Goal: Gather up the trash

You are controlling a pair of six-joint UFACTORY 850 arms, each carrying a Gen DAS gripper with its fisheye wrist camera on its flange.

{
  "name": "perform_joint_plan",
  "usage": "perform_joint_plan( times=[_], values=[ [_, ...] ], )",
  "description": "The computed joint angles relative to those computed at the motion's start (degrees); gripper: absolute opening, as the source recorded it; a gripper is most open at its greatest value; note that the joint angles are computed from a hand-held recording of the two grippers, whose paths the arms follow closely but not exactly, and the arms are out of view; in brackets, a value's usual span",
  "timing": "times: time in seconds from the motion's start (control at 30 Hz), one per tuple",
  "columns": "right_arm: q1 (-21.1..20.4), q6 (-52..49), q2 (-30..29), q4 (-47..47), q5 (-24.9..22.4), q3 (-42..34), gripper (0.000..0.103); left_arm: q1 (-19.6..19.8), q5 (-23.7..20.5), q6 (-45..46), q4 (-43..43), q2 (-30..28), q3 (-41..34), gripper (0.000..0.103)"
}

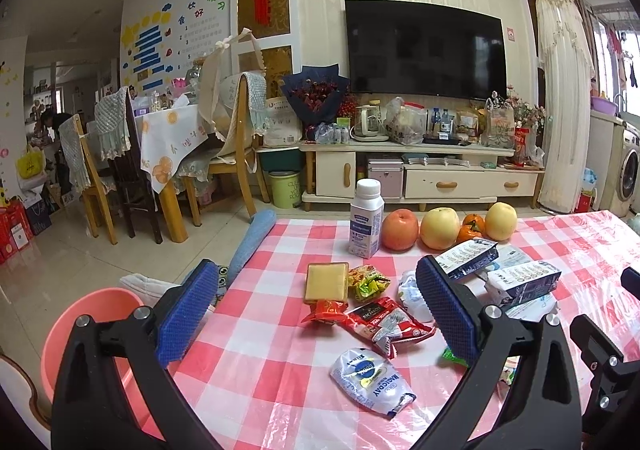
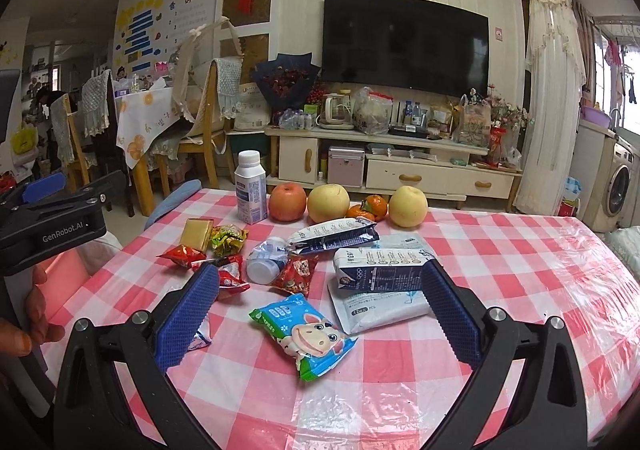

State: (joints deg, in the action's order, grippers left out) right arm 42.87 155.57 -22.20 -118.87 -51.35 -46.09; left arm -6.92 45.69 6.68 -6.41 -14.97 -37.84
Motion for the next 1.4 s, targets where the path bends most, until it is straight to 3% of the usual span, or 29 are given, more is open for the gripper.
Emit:
perform_joint_plan(
  times=[0.33, 0.6, 0.97, 1.4],
  values=[
    [-0.49, -2.86, -0.59, 1.46, 4.64, -1.32, 0.099, -1.03, 0.21, 3.85, -3.35, -1.0, -0.31, 0.1],
    [1.1, -5.55, -0.5, 3.75, -0.4, -0.75, 0.099, -1.5, 2.06, 6.12, -4.84, -0.94, 0.23, 0.1],
    [1.3, -6.87, -0.44, 3.67, -2.28, -0.39, 0.099, -0.71, -0.9, 3.08, -0.38, -0.23, 0.21, 0.1],
    [0.32, -8.11, -1.62, 3.38, 0.59, -1.51, 0.099, -0.59, -0.14, 3.54, 1.79, -1.39, 0.28, 0.1]
  ],
)
